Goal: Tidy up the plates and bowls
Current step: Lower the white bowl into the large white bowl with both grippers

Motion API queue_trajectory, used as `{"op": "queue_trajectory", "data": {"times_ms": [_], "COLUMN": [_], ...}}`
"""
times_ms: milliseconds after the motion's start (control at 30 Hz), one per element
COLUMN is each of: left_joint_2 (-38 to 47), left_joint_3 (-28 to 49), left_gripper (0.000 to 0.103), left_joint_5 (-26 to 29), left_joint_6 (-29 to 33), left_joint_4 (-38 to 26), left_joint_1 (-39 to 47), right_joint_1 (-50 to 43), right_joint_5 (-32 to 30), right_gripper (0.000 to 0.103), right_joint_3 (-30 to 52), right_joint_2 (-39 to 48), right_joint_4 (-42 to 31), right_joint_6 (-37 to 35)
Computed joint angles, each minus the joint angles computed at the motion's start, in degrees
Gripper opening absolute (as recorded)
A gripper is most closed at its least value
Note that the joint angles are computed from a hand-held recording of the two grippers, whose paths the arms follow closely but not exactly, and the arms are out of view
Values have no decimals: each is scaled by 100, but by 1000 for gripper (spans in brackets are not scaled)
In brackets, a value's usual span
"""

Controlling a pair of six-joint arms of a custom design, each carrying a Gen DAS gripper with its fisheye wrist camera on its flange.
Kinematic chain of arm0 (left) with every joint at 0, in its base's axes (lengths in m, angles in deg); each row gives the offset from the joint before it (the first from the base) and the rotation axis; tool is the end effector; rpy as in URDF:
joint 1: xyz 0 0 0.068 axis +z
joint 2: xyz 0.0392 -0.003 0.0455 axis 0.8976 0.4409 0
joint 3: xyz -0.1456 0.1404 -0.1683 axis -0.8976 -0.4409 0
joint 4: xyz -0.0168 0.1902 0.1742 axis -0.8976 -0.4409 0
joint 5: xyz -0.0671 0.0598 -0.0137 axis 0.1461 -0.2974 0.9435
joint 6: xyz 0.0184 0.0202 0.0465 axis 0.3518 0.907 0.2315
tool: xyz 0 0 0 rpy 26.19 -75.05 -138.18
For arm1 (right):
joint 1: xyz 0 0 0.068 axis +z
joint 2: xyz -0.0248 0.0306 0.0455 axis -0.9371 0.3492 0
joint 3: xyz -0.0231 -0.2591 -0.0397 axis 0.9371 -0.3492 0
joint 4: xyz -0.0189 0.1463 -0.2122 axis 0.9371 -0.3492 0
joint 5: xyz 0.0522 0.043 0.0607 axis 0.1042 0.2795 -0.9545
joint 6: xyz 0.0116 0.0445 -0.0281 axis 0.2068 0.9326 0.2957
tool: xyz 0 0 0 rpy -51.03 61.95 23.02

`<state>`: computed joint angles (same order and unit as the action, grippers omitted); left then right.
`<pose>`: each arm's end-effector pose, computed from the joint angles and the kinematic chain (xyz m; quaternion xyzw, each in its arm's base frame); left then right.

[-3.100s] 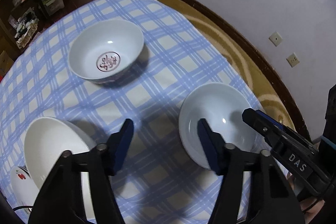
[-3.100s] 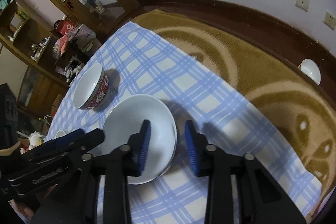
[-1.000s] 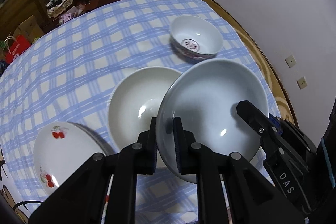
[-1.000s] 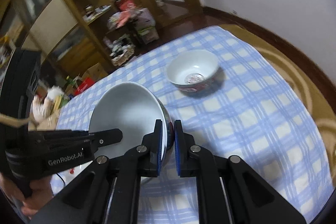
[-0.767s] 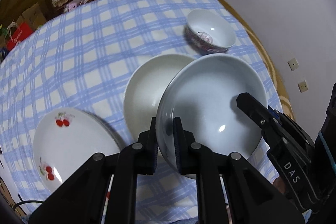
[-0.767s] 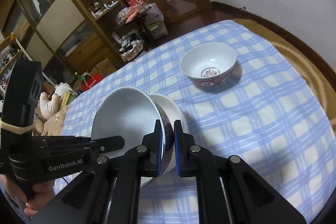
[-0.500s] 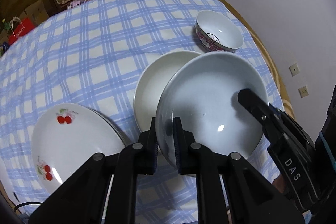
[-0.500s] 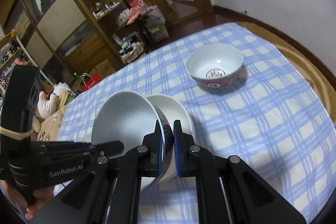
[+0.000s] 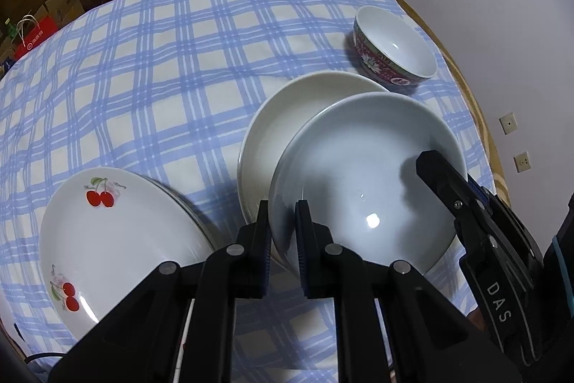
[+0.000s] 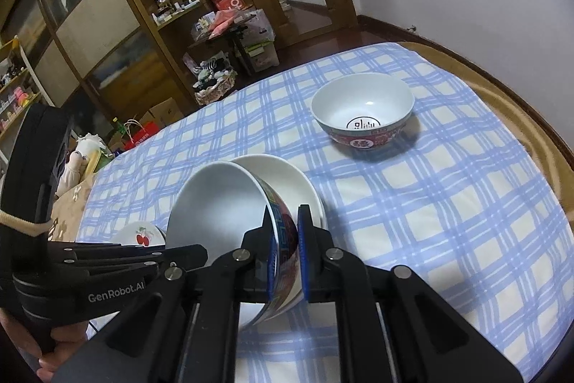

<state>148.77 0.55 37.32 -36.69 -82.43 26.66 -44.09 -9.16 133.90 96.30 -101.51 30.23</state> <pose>0.3025 -0.2230 0.1991 -0.1859 0.9645 -0.0786 0.1702 0.2802 0.1448 0.2003 -0.1764 0.9036 0.2406 0.3074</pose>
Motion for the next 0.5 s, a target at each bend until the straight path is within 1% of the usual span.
{"op": "queue_trajectory", "data": {"times_ms": [100,333,500], "left_joint_2": [-15,1,43], "left_joint_3": [-57,-132,-86], "left_gripper": [12,12,12], "left_joint_5": [44,118,75], "left_joint_6": [12,60,64], "left_joint_4": [68,186,138], "left_joint_1": [35,114,126], "right_joint_1": [-25,15,21], "right_joint_5": [-86,-10,-11], "right_gripper": [12,12,12], "right_joint_3": [30,101,106], "right_joint_2": [111,293,356], "right_joint_4": [13,75,145], "right_joint_6": [83,44,10]}}
